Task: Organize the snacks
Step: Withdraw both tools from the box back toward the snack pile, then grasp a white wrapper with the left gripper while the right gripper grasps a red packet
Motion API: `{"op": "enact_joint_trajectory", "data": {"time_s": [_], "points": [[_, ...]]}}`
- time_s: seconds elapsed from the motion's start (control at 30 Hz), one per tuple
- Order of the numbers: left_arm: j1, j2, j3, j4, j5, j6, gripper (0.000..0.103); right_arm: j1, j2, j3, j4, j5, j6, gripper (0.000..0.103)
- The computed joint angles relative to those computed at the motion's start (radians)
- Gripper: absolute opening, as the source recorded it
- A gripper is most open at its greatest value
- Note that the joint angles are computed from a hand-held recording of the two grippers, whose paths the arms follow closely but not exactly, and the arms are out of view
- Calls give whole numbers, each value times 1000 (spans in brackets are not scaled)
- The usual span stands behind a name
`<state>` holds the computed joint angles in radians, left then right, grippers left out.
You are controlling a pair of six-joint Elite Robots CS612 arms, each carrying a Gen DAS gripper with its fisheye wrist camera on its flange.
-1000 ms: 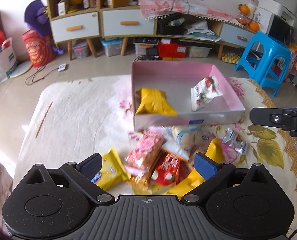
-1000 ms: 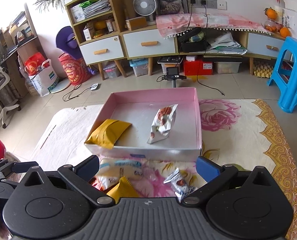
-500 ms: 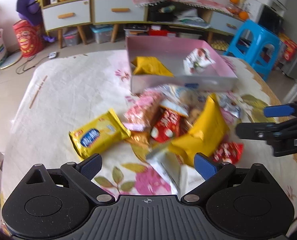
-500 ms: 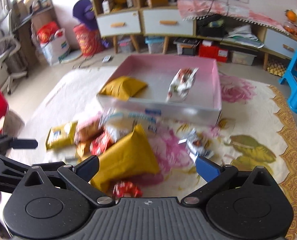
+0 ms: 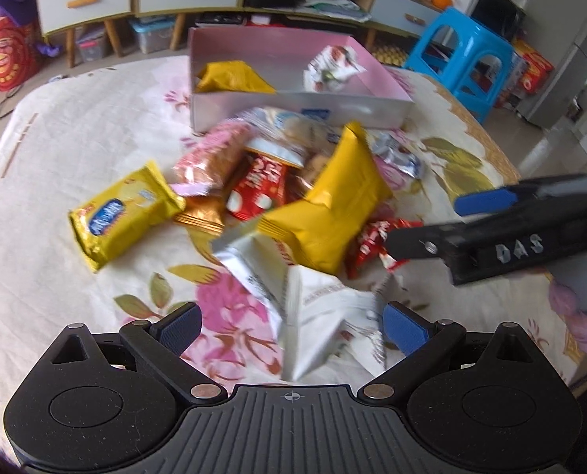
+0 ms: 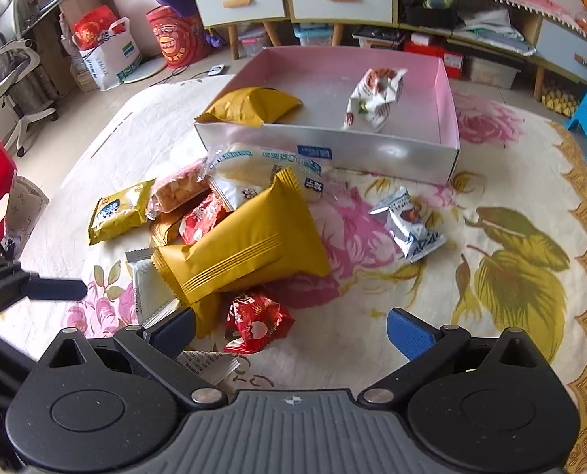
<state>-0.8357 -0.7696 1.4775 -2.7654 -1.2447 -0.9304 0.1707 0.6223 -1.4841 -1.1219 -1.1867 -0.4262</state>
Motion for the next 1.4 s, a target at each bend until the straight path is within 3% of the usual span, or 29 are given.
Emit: {"op": "enact_joint_trajectory", "data": {"time_s": [0.43,0.6,0.87,1.27,1.4], "points": [[0,32,-48,27,-46,30,97,16,-13,42,32,-30,43,95],[0,33,-49,21,-49,36,90,23,-13,47,32,-40,33,95],[0,34,-56,39,-54,62,68,27,-12,51,22,-46,26,89],[-8,26,-51,37,-31,85,55,25,-15,47,44,-25,-12,58],[-7,23,-48,30,-36,88,50,24,-17,49,51,-19,-26,37]]}}
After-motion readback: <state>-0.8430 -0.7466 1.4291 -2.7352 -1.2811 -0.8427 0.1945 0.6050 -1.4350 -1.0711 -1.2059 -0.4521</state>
